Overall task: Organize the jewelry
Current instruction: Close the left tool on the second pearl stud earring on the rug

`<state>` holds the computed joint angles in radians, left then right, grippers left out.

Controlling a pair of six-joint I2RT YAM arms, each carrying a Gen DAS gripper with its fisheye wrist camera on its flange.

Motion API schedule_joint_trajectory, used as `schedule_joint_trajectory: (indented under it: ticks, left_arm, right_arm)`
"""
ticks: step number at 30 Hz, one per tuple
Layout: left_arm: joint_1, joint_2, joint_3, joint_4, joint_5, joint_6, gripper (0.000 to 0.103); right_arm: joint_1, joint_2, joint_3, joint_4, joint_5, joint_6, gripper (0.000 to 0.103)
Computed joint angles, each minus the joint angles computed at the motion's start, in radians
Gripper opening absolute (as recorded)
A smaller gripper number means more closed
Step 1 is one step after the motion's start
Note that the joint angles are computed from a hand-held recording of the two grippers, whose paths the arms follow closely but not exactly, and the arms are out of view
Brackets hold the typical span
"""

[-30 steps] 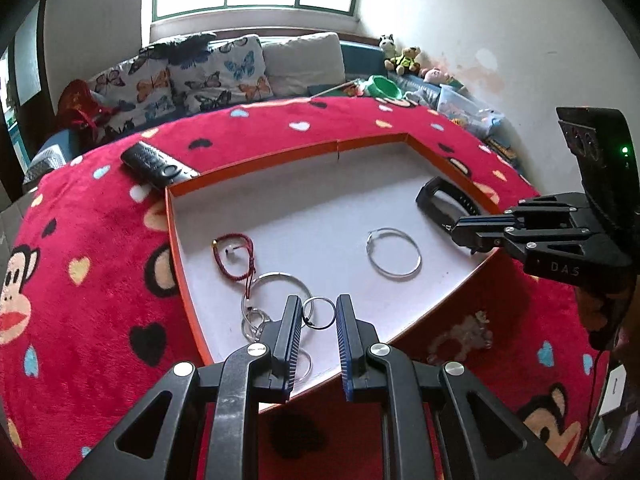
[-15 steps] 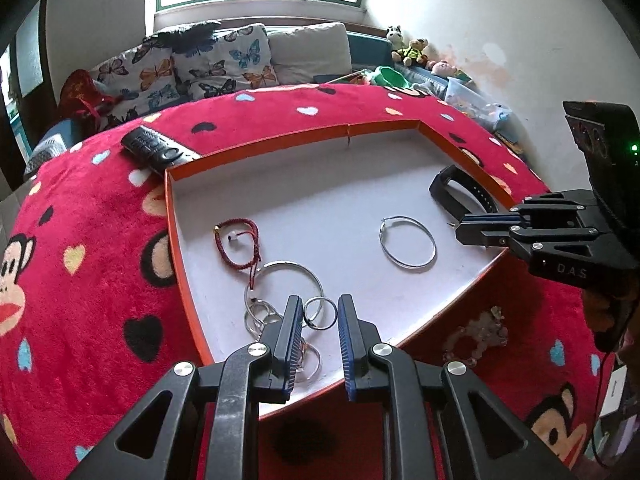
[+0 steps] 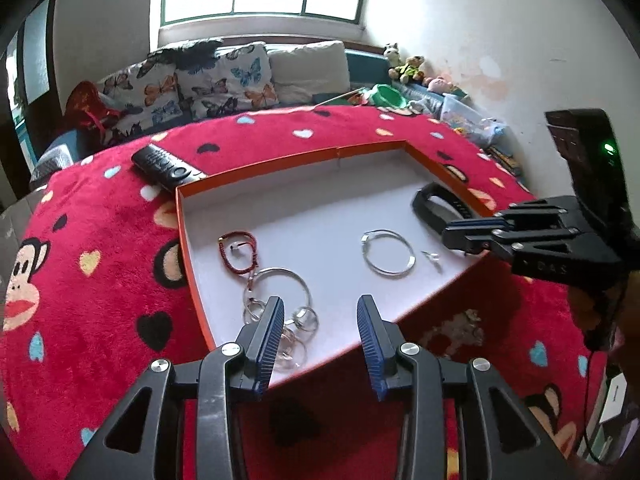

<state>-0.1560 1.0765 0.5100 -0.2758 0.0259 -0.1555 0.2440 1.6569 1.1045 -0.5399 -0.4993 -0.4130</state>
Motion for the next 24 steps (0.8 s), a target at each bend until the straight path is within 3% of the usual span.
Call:
schedule_joint_trajectory:
  ticks: [5,9,15,24]
  left_arm:
    - [-0.109,-0.138,-0.041,-0.085,-0.048,-0.048,0.041]
    - [-0.239,-0.187,-0.082,-0.107,-0.097,-0.108,0.041]
    - [-0.341,-0.1,-0.125,-0.027,-0.127,-0.137,0.04]
    - [-0.326,0.027,-0.137,0.09,-0.103,-0.055,0.04]
  right_arm:
    - [-0.011,-0.057,-0.029,-0.012,-0.006,-0.019,0.022]
    - [-0.025,-0.122,-0.074,-0.018,-0.013,-0.038,0.023]
    - [-0.036,-0.164,-0.114,-0.038,-0.029,-0.064,0.023]
    - [-0.048,-0.204,-0.158,-0.067,-0.07,-0.109,0.023]
